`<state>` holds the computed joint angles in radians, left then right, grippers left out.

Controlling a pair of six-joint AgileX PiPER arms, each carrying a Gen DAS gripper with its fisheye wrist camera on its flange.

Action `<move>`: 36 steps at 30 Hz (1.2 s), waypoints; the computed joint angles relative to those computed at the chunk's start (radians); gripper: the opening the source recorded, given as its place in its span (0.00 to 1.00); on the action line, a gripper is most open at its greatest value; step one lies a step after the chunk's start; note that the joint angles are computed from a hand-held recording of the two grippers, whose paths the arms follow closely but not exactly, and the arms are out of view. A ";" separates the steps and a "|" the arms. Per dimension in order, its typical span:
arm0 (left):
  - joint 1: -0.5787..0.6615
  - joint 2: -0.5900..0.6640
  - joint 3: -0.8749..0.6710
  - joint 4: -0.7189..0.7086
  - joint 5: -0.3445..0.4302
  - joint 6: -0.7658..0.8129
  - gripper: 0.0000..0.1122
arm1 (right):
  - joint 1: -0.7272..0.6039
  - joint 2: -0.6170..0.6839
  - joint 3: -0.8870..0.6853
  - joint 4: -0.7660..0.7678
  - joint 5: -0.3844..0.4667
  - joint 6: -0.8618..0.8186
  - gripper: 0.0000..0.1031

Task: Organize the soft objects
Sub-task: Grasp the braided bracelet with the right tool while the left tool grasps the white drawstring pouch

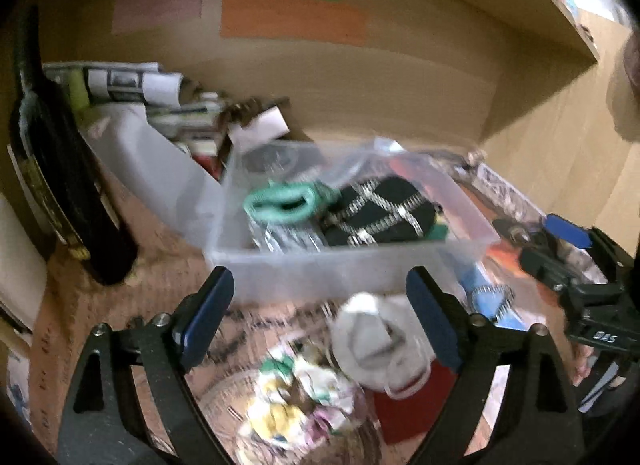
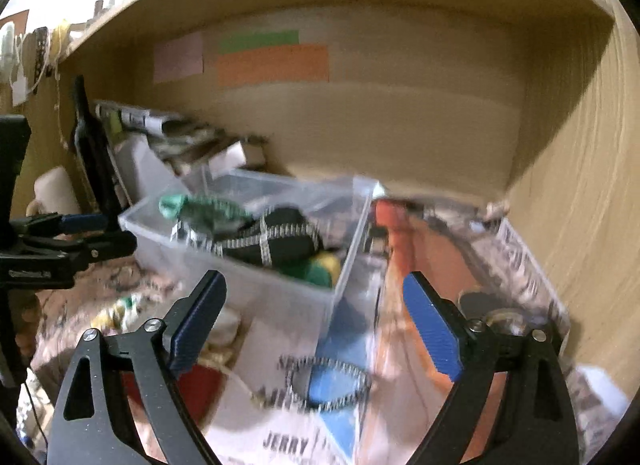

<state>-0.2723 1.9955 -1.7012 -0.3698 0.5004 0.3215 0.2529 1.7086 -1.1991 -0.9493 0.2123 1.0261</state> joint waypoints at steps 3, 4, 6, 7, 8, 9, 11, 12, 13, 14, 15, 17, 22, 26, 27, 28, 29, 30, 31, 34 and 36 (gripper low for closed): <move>-0.013 -0.026 0.068 -0.024 -0.016 0.029 0.80 | 0.001 0.006 0.036 0.058 0.005 -0.048 0.86; -0.017 -0.029 0.082 -0.030 -0.016 0.034 0.80 | 0.001 0.011 0.048 0.067 0.012 -0.051 0.86; -0.024 -0.030 0.096 -0.045 -0.006 0.042 0.80 | 0.001 0.019 0.062 0.075 0.021 -0.039 0.86; -0.026 -0.029 0.103 -0.071 0.000 0.059 0.80 | -0.004 0.024 0.068 0.119 0.017 -0.070 0.86; -0.030 -0.028 0.109 -0.088 0.004 0.071 0.80 | -0.013 0.030 0.070 0.193 0.011 -0.134 0.86; -0.035 -0.024 0.111 -0.097 0.009 0.078 0.80 | -0.016 0.035 0.071 0.228 0.012 -0.161 0.86; -0.055 -0.011 0.108 -0.075 0.003 0.064 0.80 | -0.024 0.052 0.058 0.318 0.026 -0.248 0.86; -0.065 0.003 0.096 -0.050 0.005 0.041 0.80 | -0.030 0.059 0.050 0.390 0.029 -0.322 0.86; -0.070 0.016 0.083 -0.036 0.012 0.029 0.80 | -0.036 0.063 0.049 0.429 0.028 -0.363 0.86; -0.074 0.032 0.064 -0.027 0.025 0.019 0.80 | -0.039 0.072 0.039 0.460 0.039 -0.396 0.85; -0.077 0.052 0.040 -0.009 0.038 -0.003 0.80 | -0.042 0.082 0.028 0.479 0.050 -0.416 0.85; -0.078 0.079 0.008 0.004 0.053 -0.032 0.80 | -0.053 0.099 0.015 0.583 0.060 -0.514 0.76; -0.082 0.124 -0.035 0.004 0.068 -0.039 0.74 | -0.058 0.106 0.022 0.598 0.043 -0.527 0.54; -0.082 0.120 -0.015 -0.025 0.050 0.010 0.59 | -0.056 0.108 0.028 0.555 0.029 -0.486 0.31; -0.080 0.114 -0.005 -0.039 0.042 0.025 0.54 | -0.054 0.107 0.031 0.541 0.026 -0.473 0.28; -0.077 0.110 0.001 -0.055 0.040 0.042 0.51 | -0.054 0.105 0.034 0.543 0.021 -0.476 0.22; -0.075 0.108 0.002 -0.065 0.041 0.052 0.46 | -0.056 0.106 0.034 0.559 0.017 -0.493 0.17; -0.072 0.104 0.006 -0.078 0.041 0.064 0.42 | -0.058 0.104 0.038 0.571 0.012 -0.504 0.16; -0.069 0.099 0.014 -0.092 0.037 0.078 0.40 | -0.060 0.105 0.037 0.570 0.011 -0.502 0.11; -0.065 0.084 0.033 -0.107 0.022 0.096 0.32 | -0.062 0.096 0.048 0.571 -0.006 -0.498 0.10; -0.059 0.071 0.050 -0.124 0.010 0.116 0.28 | -0.055 0.087 0.059 0.501 -0.017 -0.430 0.10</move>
<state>-0.3315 2.0668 -1.6514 -0.4936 0.5105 0.4377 0.1975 1.7955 -1.1397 -0.4485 0.1955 0.5966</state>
